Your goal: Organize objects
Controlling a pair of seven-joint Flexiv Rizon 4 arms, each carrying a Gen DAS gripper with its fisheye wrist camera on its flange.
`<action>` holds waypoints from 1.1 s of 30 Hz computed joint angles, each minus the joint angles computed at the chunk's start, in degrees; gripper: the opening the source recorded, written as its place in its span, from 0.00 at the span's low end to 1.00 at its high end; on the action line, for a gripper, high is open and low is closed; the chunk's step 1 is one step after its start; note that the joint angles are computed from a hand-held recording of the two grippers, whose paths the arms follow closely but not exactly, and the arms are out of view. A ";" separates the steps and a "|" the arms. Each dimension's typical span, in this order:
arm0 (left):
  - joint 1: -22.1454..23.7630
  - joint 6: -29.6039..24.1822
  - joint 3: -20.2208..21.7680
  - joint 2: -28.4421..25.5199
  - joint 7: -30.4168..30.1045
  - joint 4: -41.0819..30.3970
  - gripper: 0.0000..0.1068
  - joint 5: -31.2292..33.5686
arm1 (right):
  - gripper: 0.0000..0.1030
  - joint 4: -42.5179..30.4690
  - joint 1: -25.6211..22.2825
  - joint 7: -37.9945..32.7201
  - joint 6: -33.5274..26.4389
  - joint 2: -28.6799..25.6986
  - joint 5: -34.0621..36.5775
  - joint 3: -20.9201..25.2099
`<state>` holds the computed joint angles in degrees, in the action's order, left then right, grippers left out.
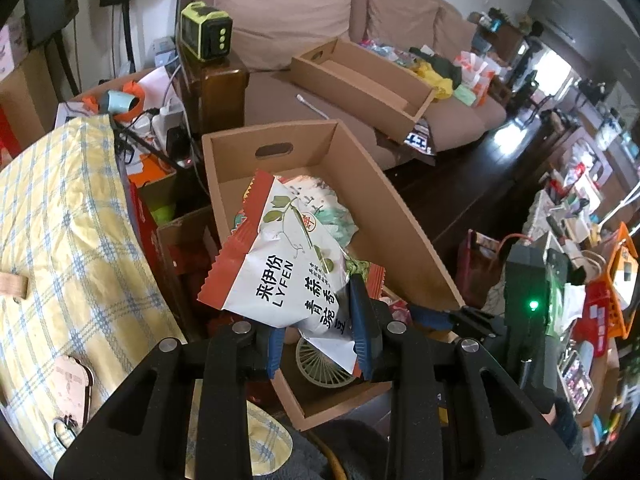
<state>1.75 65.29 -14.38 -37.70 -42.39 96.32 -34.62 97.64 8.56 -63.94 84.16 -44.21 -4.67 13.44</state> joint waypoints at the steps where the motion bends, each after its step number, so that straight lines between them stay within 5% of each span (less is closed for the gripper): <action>1: -0.18 -0.15 0.31 -0.10 -0.42 -0.07 0.25 0.22 | 0.62 -0.01 0.08 0.07 -0.10 0.06 0.00 -0.08; 18: -1.37 0.03 1.43 -1.11 -4.43 -0.50 0.25 2.53 | 0.76 1.03 2.18 3.68 2.16 0.81 0.32 -3.40; 25: -2.83 1.30 2.41 -3.74 -8.48 -5.17 0.26 4.97 | 0.78 4.41 4.62 10.40 7.46 2.56 0.09 -8.34; 33: -4.86 0.60 2.62 -7.56 -10.54 -10.26 0.26 9.04 | 0.78 5.08 4.39 12.46 8.08 2.73 -2.37 -8.22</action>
<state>-3.11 65.90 -11.76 -45.26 -52.93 86.06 -25.58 102.72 12.95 -51.49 92.24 -41.48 -7.04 5.22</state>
